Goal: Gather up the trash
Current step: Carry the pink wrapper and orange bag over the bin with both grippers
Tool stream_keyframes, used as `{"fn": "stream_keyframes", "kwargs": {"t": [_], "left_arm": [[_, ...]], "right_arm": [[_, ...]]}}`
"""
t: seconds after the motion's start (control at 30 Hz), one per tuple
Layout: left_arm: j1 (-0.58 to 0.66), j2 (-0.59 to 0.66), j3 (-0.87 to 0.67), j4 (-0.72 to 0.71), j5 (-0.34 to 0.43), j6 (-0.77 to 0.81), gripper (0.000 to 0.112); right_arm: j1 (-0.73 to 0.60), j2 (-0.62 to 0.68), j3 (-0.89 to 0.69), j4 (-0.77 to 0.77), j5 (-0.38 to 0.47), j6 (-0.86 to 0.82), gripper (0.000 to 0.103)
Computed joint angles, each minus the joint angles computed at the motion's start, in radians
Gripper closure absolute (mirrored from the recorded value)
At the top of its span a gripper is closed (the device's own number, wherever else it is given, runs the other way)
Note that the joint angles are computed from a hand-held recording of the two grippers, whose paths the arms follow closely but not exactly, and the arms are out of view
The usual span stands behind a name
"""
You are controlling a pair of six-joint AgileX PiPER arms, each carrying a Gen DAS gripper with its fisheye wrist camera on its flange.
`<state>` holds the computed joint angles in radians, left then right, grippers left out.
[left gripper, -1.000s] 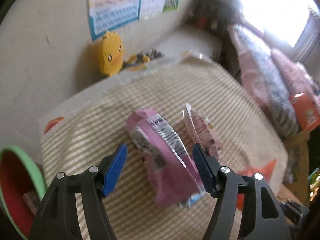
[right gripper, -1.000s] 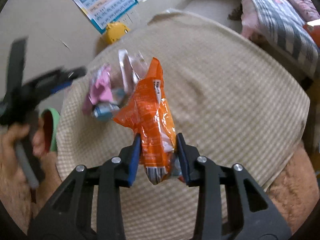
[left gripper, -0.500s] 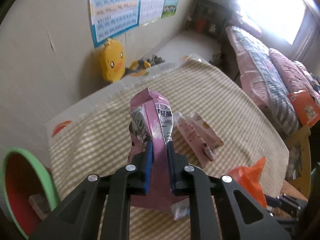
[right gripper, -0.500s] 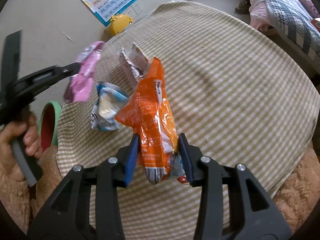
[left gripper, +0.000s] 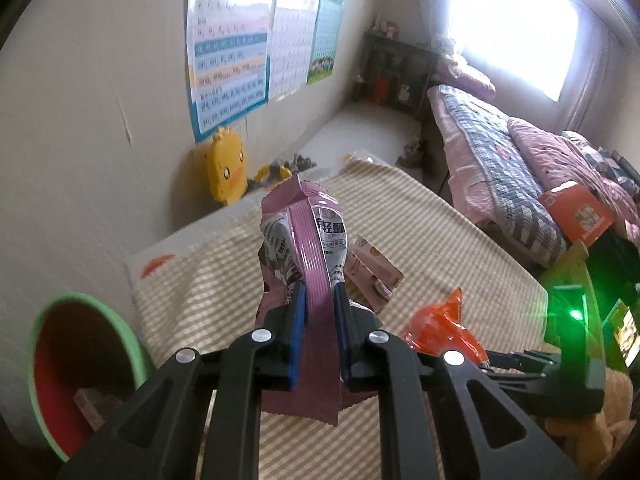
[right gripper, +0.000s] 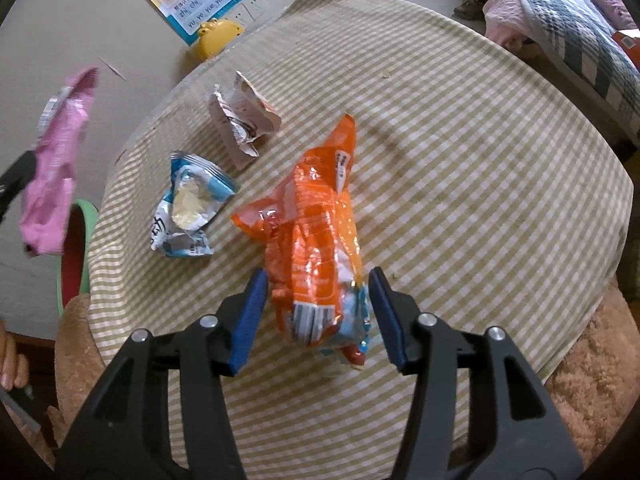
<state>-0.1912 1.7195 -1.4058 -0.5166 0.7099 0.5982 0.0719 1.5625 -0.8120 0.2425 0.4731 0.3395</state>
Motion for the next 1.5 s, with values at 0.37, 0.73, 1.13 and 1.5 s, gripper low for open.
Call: {"fn": "stream_keyframes", "kwargs": {"t": [0.37, 0.73, 1.13, 1.5], "left_arm": [[0.048, -0.13, 0.078, -0.06, -0.022, 0.097, 0.101], [0.11, -0.162, 0.156, -0.144, 0.006, 0.188, 0.101], [0.197, -0.177, 0.188, -0.201, 0.032, 0.271, 0.1], [0.322, -0.167, 0.194, -0.253, 0.061, 0.334, 0.1]], "right_arm": [[0.042, -0.056, 0.018, -0.172, -0.029, 0.16, 0.063], [0.045, -0.234, 0.07, -0.198, -0.061, 0.297, 0.063], [0.274, -0.306, -0.064, -0.507, -0.008, 0.673, 0.063], [0.434, -0.268, -0.187, -0.676, 0.063, 0.838, 0.063]]}}
